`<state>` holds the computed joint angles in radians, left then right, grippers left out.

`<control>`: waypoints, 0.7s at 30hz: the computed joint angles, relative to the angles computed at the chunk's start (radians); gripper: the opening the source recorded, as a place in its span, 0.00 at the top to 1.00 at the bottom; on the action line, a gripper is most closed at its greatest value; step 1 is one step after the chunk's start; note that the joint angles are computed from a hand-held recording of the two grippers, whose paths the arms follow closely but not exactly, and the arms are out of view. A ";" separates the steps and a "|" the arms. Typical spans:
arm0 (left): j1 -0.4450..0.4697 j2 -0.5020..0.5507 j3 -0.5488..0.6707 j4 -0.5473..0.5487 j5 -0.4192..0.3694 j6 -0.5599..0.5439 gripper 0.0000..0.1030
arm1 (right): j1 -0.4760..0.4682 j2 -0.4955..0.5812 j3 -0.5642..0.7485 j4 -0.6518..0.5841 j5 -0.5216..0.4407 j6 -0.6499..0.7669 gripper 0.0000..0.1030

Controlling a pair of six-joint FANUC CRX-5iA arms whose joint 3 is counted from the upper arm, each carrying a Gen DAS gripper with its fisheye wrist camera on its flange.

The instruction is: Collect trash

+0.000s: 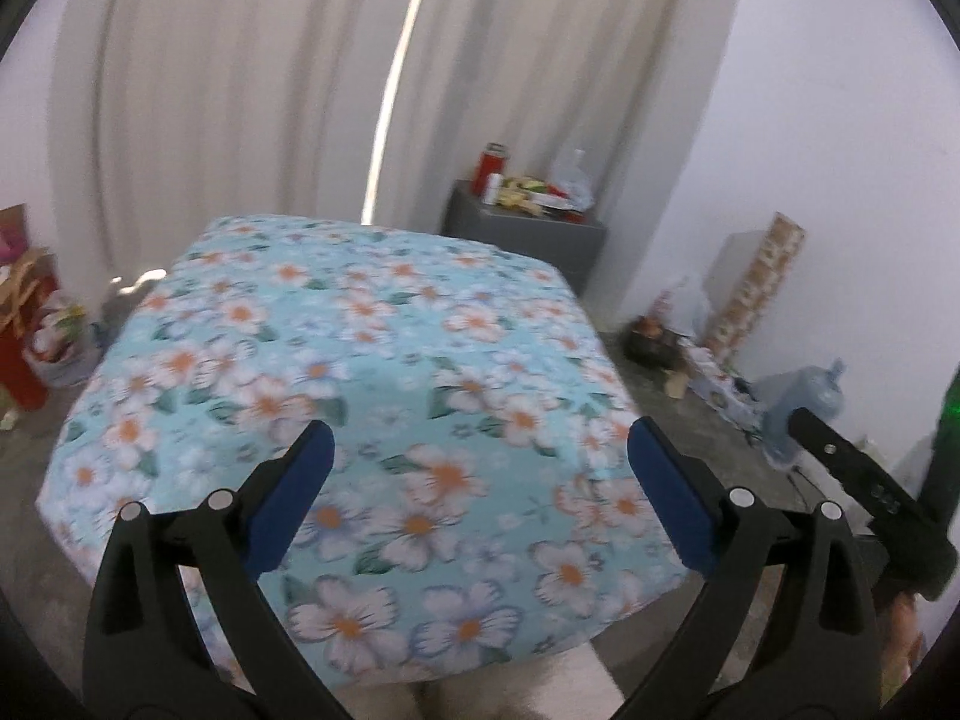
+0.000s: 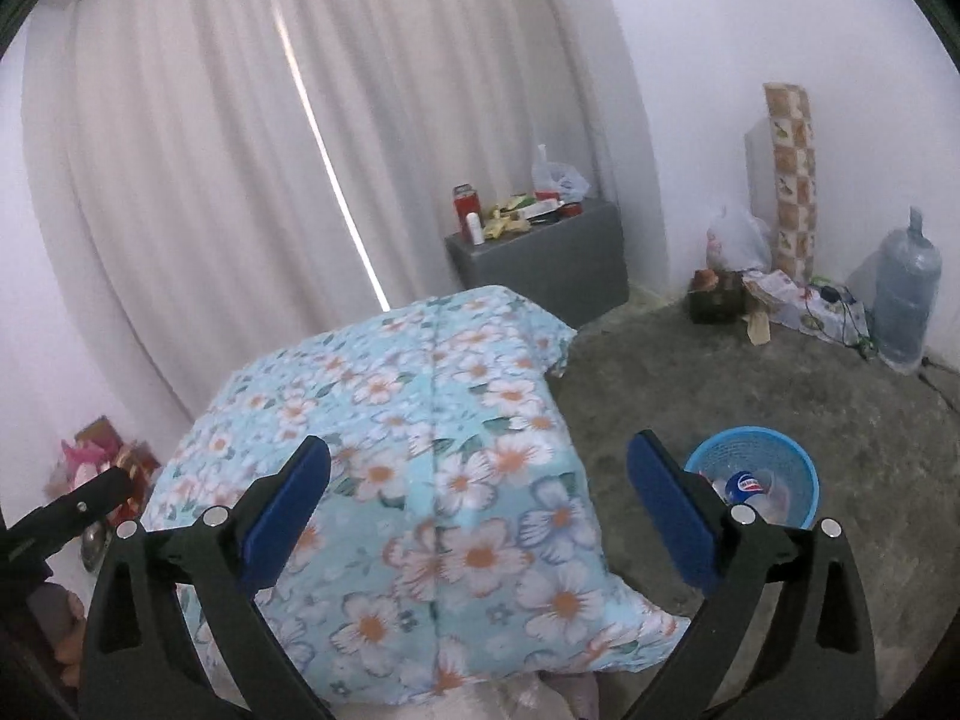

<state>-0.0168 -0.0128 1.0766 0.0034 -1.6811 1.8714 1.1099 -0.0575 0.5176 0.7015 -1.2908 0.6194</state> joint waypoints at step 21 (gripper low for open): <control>-0.177 0.043 0.135 -0.380 -0.187 -0.078 0.09 | 0.064 0.035 0.023 0.062 -0.081 0.054 0.06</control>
<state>-0.1933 0.0303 1.2120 -0.3769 -1.8678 1.7932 1.1740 -0.0229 0.5409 0.7632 -1.3719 0.6731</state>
